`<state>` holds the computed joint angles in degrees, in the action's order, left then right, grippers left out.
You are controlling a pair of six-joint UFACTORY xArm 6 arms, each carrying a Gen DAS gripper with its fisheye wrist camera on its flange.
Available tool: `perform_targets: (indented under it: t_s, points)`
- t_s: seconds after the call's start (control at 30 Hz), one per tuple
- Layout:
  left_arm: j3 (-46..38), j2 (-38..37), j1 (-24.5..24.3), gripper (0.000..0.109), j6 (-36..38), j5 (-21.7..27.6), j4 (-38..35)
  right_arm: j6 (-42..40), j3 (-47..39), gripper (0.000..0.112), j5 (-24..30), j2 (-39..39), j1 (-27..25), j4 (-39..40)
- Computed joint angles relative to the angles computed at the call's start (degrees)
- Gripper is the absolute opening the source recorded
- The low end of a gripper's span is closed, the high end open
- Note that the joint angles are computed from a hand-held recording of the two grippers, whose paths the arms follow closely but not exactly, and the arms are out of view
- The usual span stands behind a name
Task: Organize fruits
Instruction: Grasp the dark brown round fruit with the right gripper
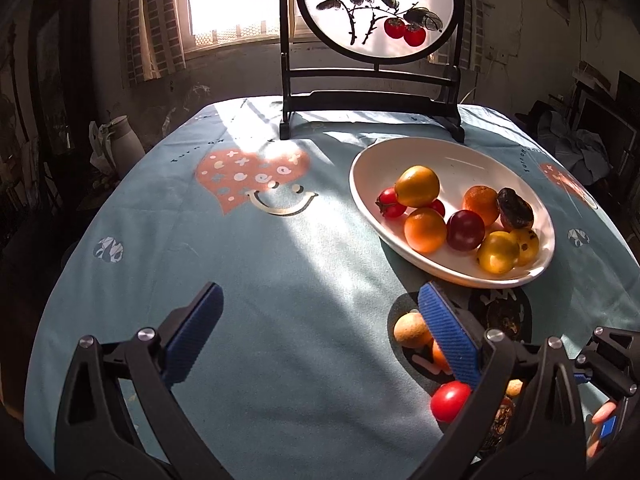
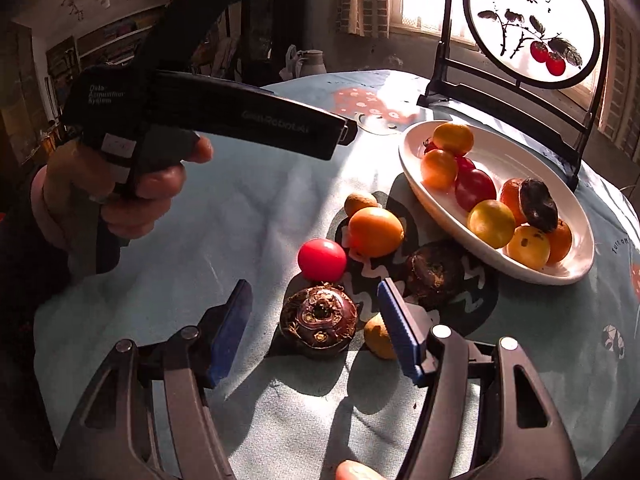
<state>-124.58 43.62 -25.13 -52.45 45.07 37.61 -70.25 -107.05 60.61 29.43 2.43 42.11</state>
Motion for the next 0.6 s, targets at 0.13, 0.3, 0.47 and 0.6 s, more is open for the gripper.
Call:
perform_targets:
  t_s: [0.13, 0.3, 0.47, 0.6]
  points:
    - [0.23, -0.12, -0.03, 0.100, -0.22, -0.02, 0.09, -0.41, 0.18, 0.066, -0.77, 0.13, 0.49, -0.89]
    - [0.60, -0.34, -0.18, 0.100, 0.06, 0.39, -0.31, -0.51, 0.89, 0.066, -1.94, 0.02, 1.22, -2.51]
    - [1.24, -0.74, -0.15, 0.100, -0.19, 0.10, -0.49, 0.74, -0.76, 0.065, -2.19, 1.30, 1.85, -4.26]
    - [1.95, -1.14, 0.03, 0.100, -1.03, -0.32, -0.59, 0.67, -1.23, 0.059, -1.91, 1.74, 2.54, -6.11]
